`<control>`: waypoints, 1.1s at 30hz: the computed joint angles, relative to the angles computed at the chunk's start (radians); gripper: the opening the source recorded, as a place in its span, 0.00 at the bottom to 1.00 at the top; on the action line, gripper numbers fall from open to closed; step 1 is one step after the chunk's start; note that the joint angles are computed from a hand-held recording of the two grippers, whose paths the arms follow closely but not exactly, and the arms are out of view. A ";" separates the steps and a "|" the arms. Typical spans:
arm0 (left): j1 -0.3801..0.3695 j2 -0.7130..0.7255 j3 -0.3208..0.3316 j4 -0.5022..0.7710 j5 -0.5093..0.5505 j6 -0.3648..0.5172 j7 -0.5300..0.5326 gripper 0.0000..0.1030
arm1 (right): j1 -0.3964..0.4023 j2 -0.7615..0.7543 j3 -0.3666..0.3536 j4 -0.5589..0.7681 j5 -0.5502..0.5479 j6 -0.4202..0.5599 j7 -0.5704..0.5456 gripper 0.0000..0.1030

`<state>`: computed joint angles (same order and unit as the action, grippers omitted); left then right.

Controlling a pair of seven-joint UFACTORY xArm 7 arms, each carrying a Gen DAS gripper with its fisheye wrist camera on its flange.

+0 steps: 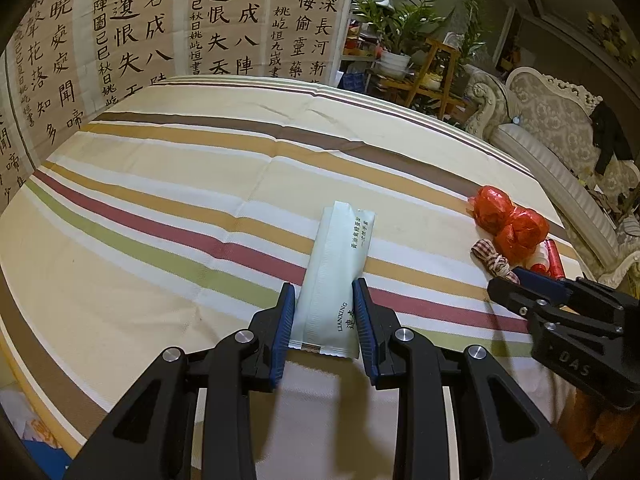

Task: Collect trash
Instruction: 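Grasp the checkered twine bundle with the right gripper while the left gripper holds the packet, then carry the packet and twine bundle over the black bin and open both grippers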

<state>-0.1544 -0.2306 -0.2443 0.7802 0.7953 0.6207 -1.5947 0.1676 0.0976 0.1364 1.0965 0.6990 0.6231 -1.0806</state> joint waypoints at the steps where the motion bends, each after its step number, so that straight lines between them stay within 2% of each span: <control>1: 0.000 0.000 0.000 0.000 0.000 0.001 -0.001 0.30 | 0.002 -0.001 0.002 -0.006 0.002 -0.016 -0.008 0.23; 2: 0.000 0.000 -0.001 0.001 0.001 0.003 -0.002 0.30 | 0.004 -0.003 0.003 -0.012 0.003 -0.029 -0.016 0.17; 3: -0.001 0.000 -0.002 0.003 0.002 0.005 -0.002 0.30 | 0.004 -0.005 0.004 -0.016 0.004 -0.035 -0.022 0.15; 12: -0.015 0.013 -0.012 0.024 0.028 0.042 -0.034 0.30 | -0.006 -0.039 -0.011 -0.057 0.060 -0.038 -0.070 0.14; 21: -0.046 0.035 -0.021 0.059 0.067 0.060 -0.056 0.30 | -0.022 -0.107 -0.057 -0.120 0.154 -0.053 -0.135 0.14; 26: -0.079 0.073 -0.020 0.104 0.089 0.073 -0.052 0.30 | -0.032 -0.127 -0.082 -0.141 0.198 -0.093 -0.164 0.14; 33: -0.140 0.136 -0.016 0.183 0.132 0.093 -0.052 0.30 | -0.068 -0.136 -0.119 -0.140 0.256 -0.101 -0.190 0.14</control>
